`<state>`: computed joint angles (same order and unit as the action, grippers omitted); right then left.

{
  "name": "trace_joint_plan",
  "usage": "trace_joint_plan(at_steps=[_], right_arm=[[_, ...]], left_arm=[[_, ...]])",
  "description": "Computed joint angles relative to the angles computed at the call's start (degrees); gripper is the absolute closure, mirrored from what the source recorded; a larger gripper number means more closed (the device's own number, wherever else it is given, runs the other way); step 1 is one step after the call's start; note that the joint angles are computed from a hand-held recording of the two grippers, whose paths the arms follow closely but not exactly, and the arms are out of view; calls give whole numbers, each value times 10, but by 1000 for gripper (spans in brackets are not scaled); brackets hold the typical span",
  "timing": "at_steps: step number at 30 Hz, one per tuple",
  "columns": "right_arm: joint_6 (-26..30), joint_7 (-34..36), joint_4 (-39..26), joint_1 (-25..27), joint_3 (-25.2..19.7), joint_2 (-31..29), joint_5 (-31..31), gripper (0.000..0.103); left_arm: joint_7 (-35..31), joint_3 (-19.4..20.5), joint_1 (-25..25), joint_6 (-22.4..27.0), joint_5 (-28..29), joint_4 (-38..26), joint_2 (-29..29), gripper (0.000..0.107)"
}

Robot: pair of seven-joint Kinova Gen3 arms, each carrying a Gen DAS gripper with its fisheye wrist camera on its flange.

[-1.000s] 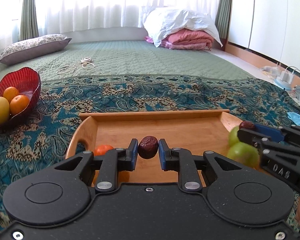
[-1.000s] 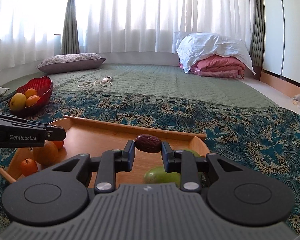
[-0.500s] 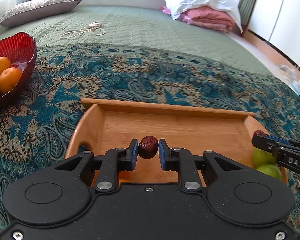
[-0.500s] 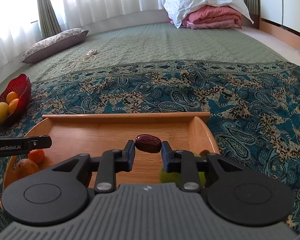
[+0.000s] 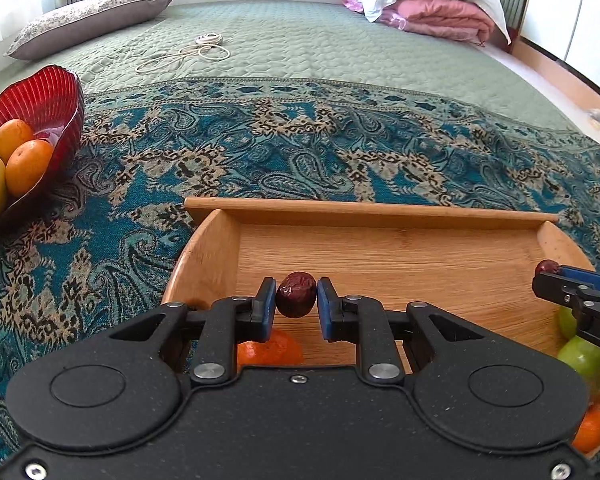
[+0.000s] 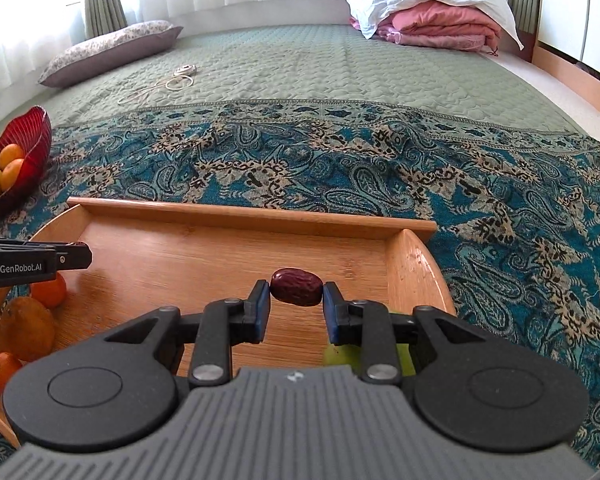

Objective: Organize fruits
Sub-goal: 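Lift the date over the tray with the left gripper while the right gripper carries its date there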

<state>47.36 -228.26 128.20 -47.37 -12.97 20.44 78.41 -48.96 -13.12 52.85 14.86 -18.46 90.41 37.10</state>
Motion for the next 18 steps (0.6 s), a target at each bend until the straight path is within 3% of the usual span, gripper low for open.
trace_joint_plan(at_steps=[18], right_arm=[[-42,131,-39,14,23,9,-55,70]], left_arm=[[-3,7,-9,10,-9,-8,12,87]])
